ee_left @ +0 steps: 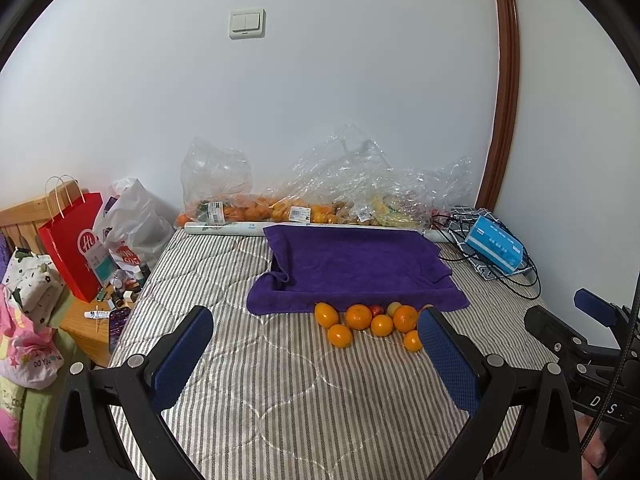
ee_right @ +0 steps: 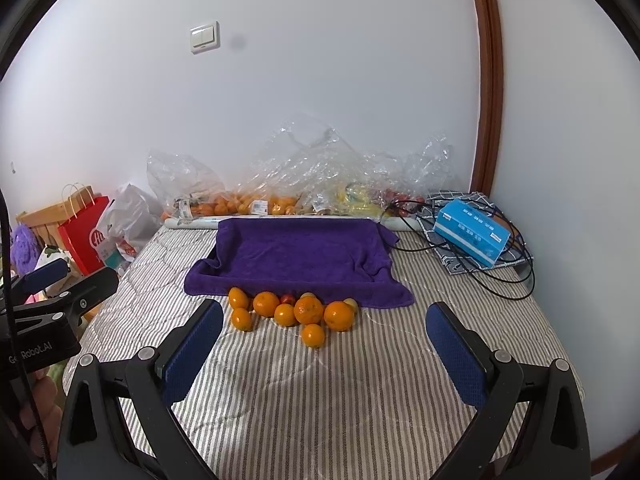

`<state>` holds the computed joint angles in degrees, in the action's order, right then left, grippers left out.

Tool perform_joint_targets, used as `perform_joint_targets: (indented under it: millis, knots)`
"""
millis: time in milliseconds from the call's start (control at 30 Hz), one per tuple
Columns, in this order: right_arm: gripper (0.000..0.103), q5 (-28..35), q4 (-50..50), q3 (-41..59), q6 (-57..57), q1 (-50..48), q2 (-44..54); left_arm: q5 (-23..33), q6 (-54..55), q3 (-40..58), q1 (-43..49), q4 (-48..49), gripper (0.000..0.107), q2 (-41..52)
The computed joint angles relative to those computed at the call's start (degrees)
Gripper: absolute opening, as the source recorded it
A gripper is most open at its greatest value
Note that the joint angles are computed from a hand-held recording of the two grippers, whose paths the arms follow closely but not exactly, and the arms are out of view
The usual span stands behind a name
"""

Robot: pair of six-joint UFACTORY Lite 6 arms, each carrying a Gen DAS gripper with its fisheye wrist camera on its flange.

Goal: Organize fruits

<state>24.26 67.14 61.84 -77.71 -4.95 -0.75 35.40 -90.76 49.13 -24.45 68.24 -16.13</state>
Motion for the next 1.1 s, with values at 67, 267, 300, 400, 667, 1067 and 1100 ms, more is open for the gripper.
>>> perform_joint_targets:
  millis: [67,267,300,400,667,1067,1100]
  knots:
    - [0.100,-0.25,-0.13,0.01,0.11,0.26,0.00,0.02,-0.05,-0.21,-0.03,0.07,0.103,-0.18]
    - [0.100,-0.22,-1.03,0.60,1.22,0.89,0.52,-0.96,0.80,-0.20,1.26,-0.14,0.103,-0.04]
    - [0.100,-0.40,-1.08,0.70,1.32,1.18,0.69,-1.14,1.04,-0.01,1.58,-0.26,0.103,0.19]
    - [0.100,-1.02,-1.07,0.85,1.22,1.82,1.06,-1.94,1.66,0.46,2.56,-0.53,0.103,0.90]
    - [0.100,-4.07,-0.73,1.00,0.45,3.81,2.19,-3.93,2.39,1.61,4.68,-1.07,0.103,2.60]
    - [0.100,-5.15,0.08,4.21,-0.03,5.11,6.78,-7.11,3.94,4.43,7.49,-1.48,0.102,6.99]
    - [0.100,-5.34,0.89,4.56,-0.87,5.16,7.37,-7.53,4.20,4.95,7.88,-1.52,0.102,7.75]
